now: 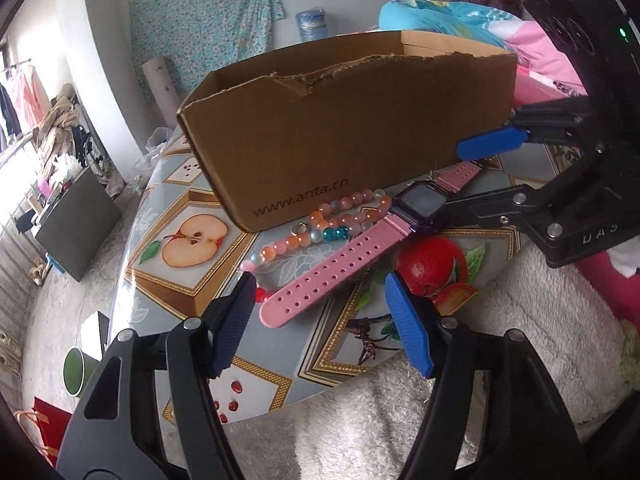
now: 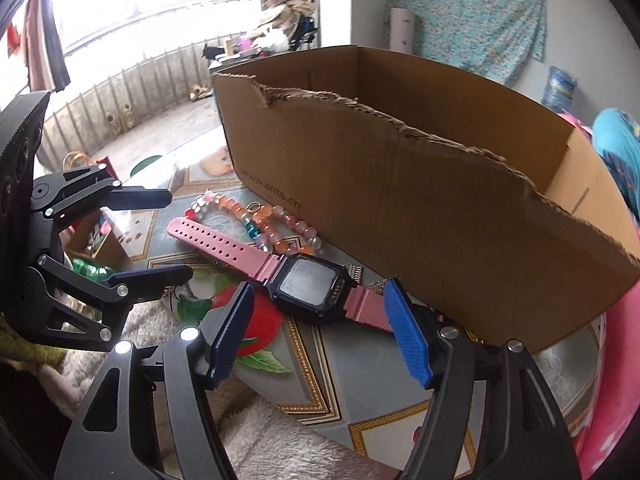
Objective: Organize jewelry
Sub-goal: 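Move the right tool to the pink watch while the left tool approaches its strap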
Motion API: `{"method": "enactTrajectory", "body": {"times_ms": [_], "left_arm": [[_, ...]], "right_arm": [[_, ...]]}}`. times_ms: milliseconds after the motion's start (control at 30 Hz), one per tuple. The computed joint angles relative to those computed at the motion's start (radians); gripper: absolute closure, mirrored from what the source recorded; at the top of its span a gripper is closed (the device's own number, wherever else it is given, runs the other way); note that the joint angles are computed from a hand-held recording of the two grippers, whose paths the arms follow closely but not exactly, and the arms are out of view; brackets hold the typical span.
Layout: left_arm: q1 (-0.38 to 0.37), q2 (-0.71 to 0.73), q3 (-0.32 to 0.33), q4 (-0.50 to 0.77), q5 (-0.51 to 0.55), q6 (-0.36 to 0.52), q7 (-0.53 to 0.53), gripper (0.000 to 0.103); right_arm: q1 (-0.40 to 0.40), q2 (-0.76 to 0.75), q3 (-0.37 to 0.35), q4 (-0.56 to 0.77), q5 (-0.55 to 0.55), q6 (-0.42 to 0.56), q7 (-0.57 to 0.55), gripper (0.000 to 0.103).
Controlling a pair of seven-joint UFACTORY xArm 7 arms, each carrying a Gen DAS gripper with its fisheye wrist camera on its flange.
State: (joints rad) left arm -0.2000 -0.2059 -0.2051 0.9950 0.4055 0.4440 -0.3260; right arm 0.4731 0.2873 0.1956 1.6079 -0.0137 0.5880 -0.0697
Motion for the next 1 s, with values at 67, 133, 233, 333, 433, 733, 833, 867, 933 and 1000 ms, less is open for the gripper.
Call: {"method": "enactTrajectory", "body": {"times_ms": [67,133,233,333,433,733,833,867,933,1000], "left_arm": [[-0.004,0.016,-0.006,0.004,0.019,-0.003,0.017,0.049],[0.002,0.033,-0.018,0.014,0.065,0.01,-0.008,0.055],[-0.01,0.041,-0.008,0.013,0.065,-0.003,-0.017,0.057],[-0.013,0.041,-0.001,0.009,0.066,-0.016,-0.024,0.057],[-0.013,0.038,0.004,-0.002,0.067,-0.032,-0.023,0.058],[-0.014,0.009,0.025,-0.054,-0.001,-0.086,0.046,0.058],[-0.004,0.003,0.015,-0.061,-0.003,-0.095,0.055,0.058],[-0.006,0.001,0.012,-0.058,-0.012,-0.09,0.058,0.058],[-0.017,-0.009,0.021,-0.066,-0.053,-0.093,0.087,0.058],[-0.011,-0.011,0.01,-0.068,-0.051,-0.098,0.083,0.058]], "right_arm": [[-0.011,0.035,0.014,0.056,0.017,0.059,-0.069,0.037],[-0.011,0.067,0.019,0.105,0.02,0.111,-0.127,0.037],[-0.005,0.104,0.017,0.171,0.024,0.19,-0.192,0.037],[0.005,0.121,0.01,0.204,0.02,0.233,-0.228,0.037],[0.006,0.155,0.004,0.268,0.038,0.297,-0.243,0.037],[0.028,0.167,-0.017,0.315,0.031,0.364,-0.209,0.047],[0.03,0.159,-0.018,0.304,0.026,0.356,-0.199,0.048],[0.025,0.157,-0.013,0.3,0.037,0.356,-0.198,0.049],[0.0,0.167,0.005,0.325,0.1,0.391,-0.2,0.05],[-0.018,0.179,0.013,0.348,0.148,0.418,-0.197,0.05]]}}
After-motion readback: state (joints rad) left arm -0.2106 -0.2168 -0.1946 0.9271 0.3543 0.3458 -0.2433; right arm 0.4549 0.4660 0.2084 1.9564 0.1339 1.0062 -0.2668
